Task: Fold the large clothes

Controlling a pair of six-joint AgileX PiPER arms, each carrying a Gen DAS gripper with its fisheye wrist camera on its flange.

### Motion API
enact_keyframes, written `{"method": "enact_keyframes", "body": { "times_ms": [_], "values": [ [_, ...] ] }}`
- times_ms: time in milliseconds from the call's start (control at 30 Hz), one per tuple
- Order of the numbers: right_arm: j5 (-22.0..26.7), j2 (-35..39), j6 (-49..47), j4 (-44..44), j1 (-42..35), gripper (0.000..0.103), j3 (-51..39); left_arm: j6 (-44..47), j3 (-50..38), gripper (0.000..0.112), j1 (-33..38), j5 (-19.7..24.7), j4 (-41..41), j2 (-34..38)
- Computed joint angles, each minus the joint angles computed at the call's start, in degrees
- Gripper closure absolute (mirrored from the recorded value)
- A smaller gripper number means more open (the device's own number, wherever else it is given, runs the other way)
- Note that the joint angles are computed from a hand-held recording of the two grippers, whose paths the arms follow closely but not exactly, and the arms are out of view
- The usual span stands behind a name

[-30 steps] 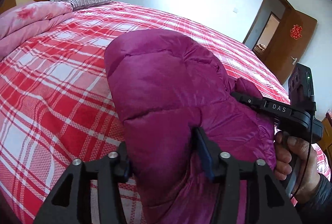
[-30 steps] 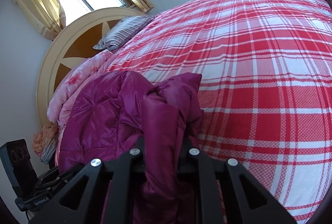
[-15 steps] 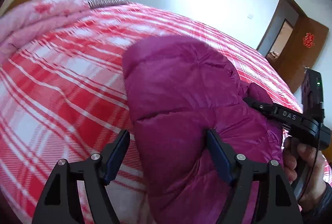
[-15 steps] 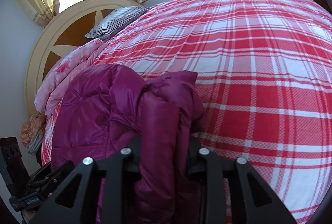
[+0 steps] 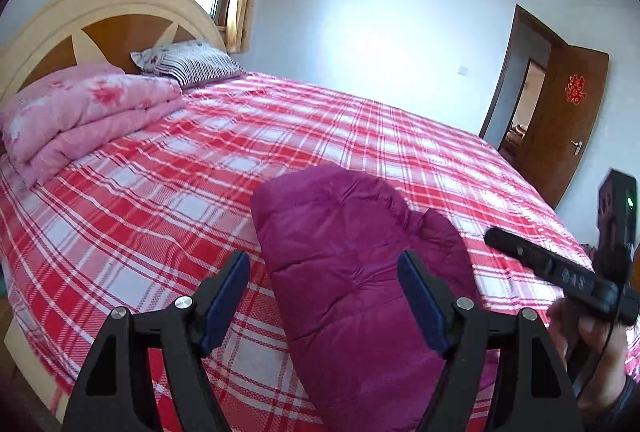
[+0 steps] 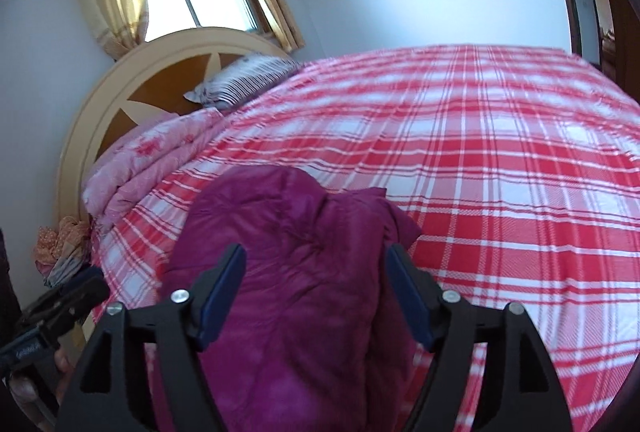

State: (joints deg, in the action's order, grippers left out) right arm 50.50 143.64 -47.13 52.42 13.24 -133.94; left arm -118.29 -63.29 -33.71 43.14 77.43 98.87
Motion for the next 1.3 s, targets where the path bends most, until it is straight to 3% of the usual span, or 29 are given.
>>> {"method": "enact_keyframes", "body": {
  "times_ms": [167, 400, 867, 1300],
  "values": [
    [-6.53, -10.81, -10.05, 6.97, -0.42, 0.023, 18.60, 0.87, -0.52, 0.035, -2.32, 3.02, 1.18, -1.00],
    [-11.09, -18.43, -17.14, 13.63, -1.01, 0.019, 30.19, 1.07, -0.36, 0.035, -3.45, 3.75, 1.79, -1.67],
    [-14.90, -27.02, -28.23, 22.38, -1.36, 0.009, 41.29, 2.34, -1.40, 0.034, -5.23, 7.41, 0.71, -1.46],
    [-15.50, -29.15, -32.19, 26.13, -2.46, 0.006, 44.31, 5.33, -3.99, 0.034, -7.03, 10.84, -0.75, -0.01]
  ]
}}
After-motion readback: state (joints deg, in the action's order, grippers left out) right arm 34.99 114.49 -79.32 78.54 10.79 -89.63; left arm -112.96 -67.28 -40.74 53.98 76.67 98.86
